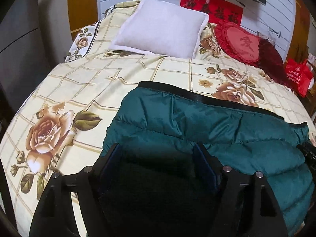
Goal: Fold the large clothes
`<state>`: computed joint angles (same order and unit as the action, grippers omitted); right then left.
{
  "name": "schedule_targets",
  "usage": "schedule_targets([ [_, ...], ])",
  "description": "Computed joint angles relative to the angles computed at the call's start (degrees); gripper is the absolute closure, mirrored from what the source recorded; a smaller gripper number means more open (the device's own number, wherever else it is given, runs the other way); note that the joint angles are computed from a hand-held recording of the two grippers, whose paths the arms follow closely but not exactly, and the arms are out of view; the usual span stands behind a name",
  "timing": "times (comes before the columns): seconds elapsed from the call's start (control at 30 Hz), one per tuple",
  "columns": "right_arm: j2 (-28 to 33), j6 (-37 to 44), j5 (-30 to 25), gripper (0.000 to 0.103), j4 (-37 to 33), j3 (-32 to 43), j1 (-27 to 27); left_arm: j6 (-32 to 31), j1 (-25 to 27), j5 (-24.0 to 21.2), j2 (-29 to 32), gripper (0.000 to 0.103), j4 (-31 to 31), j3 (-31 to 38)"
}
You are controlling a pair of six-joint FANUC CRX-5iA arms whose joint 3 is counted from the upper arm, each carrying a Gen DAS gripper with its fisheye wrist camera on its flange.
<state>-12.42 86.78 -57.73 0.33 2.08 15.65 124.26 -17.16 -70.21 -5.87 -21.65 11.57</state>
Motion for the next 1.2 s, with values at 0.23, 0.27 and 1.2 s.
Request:
schedule_targets([
  [0.23,0.70,0.51,1.64,0.019,-0.91,-0.61,-0.54,0.67,-2.11,-1.54,1.74,0.023,-3.44,1.45],
  [0.27,0.67,0.39,1.07,0.019,-0.47,-0.42,-0.35,0.67,-2.19,-1.53,1.69,0.023,-3.53,1.39],
  [1.2,-14.14,3.61,-4.02,0.018,-3.28,-5.66,3.96,2.62,-2.53,-1.48,-1.59,0.022,-3.75,-0.66],
])
